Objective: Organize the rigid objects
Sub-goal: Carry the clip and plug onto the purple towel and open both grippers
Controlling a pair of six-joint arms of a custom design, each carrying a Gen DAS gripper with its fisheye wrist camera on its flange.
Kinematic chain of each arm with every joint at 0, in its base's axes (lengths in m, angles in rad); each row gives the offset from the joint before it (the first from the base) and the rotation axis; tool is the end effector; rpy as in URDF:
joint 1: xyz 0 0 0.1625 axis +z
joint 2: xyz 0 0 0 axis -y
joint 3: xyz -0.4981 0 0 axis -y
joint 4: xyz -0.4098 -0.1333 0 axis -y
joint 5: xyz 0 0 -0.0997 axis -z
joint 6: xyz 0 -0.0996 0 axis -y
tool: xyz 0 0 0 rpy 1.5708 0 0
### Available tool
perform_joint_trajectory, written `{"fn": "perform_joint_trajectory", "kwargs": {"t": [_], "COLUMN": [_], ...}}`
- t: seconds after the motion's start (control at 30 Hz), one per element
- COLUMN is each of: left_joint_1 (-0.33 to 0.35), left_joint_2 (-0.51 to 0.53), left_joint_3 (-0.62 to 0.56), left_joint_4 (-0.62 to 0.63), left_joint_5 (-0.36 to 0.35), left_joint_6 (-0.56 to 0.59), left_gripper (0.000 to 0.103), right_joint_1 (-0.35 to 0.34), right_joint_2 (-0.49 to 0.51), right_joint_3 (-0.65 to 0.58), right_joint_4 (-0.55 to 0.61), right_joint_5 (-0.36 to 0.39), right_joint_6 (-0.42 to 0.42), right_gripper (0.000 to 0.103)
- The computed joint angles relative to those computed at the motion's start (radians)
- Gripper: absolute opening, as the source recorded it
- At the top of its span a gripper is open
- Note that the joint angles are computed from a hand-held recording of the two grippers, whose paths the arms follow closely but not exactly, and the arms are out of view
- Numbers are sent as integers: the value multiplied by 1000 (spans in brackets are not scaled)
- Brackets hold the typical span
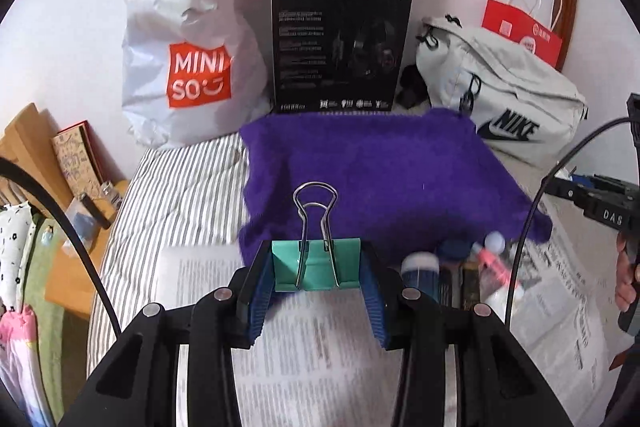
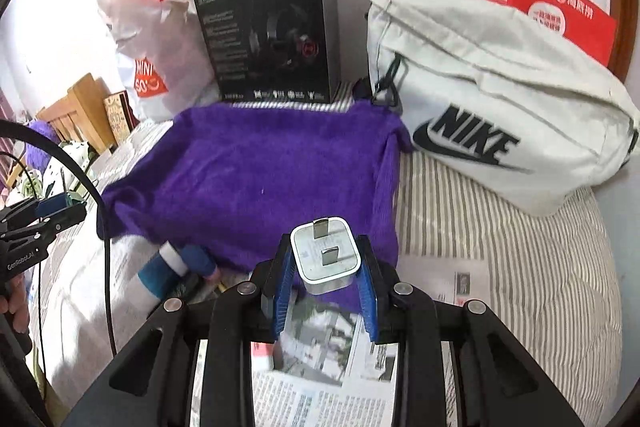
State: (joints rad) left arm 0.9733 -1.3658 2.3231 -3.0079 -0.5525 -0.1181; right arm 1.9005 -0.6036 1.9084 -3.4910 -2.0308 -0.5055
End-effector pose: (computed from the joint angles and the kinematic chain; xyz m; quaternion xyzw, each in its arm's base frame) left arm -0.0728 -0.4946 0.3148 0.0889 0.8514 -0.3601 0.3708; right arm 0.2950 -0.5868 0.0345 0.3132 -0.8762 0.2747 0.2423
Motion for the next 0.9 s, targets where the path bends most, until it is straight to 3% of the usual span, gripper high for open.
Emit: {"fn": "perform_joint_trajectory", "kwargs": {"t": [0.3,0.67,0.9], "left_joint_1": [79,200,269], "left_joint_2": [77,187,261], "left_joint_3": [-136,-320,-419], "left_joint_4": [-83,-1,68], "left_joint_5": [-97,-192,-225], "left_joint_6": [127,172,147], "left_gripper": [39,39,39], "right_joint_1": [11,6,-16], "right_joint_2": [43,163,242], "right_joint_3": [-124,-353,-488], "right_joint_4": [78,223,323], "right_joint_5": [6,1,-58], "right_joint_6": [-15,-43,-43], "right_gripper": [30,30,30]}}
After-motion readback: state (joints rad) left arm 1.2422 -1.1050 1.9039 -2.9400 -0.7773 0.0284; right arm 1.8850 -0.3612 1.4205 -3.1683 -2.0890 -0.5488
